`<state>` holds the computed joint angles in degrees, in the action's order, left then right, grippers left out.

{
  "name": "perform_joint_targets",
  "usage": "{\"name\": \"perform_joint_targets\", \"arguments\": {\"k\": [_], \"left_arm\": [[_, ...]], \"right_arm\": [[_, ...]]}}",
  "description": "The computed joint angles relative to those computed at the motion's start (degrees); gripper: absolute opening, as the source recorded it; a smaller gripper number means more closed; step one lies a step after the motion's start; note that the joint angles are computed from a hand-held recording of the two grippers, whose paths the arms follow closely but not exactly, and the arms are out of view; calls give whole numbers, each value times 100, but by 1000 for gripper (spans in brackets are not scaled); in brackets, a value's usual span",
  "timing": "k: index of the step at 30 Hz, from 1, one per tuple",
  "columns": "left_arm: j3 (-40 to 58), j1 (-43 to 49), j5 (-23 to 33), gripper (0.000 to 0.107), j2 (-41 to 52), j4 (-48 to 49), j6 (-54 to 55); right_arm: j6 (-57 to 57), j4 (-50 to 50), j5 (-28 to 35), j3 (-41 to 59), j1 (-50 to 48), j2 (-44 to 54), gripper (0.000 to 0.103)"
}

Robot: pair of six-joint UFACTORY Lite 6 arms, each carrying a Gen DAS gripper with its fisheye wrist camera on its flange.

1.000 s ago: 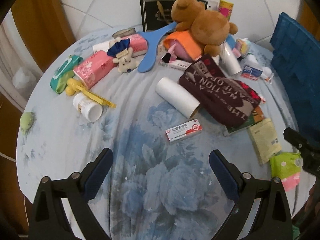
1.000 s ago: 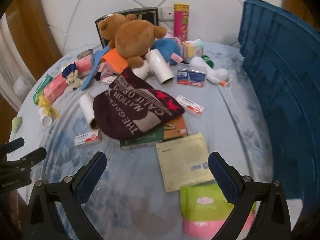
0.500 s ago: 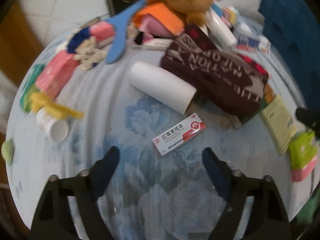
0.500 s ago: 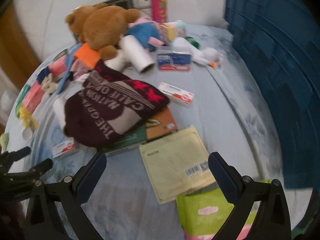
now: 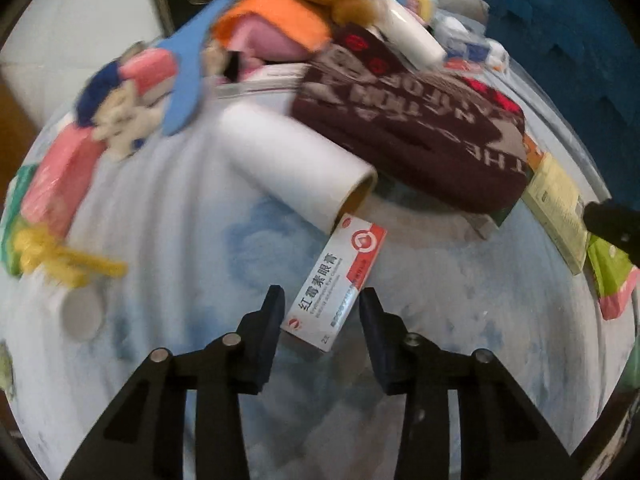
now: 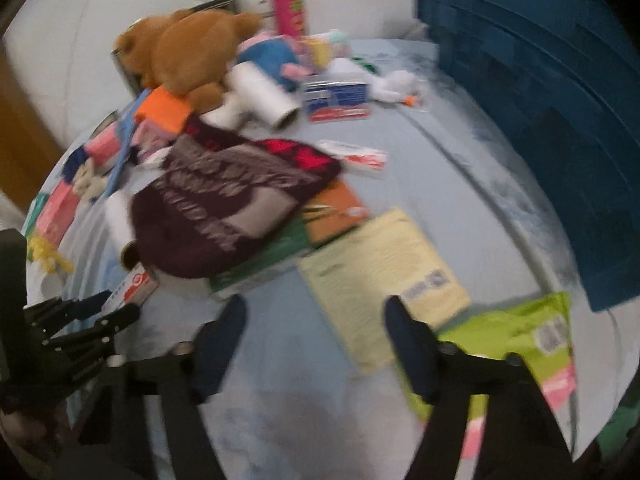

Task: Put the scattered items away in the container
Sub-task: 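Grasp the red-white ointment box with the left tool while the right tool grasps the white paper roll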

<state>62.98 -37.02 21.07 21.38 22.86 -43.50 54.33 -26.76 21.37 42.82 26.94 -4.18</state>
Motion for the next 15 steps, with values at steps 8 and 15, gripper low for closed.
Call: {"name": "perform_joint_targets", "arguments": {"k": [8, 15], "left_arm": [[-1181, 836, 302, 29, -1511, 805, -1140], [-1948, 1369, 62, 29, -1810, 1390, -2323]], "right_arm": [[-2067, 1456, -221, 2189, 841, 1951, 65], [-4245, 3130, 66, 4544, 1013, 3865, 65]]}}
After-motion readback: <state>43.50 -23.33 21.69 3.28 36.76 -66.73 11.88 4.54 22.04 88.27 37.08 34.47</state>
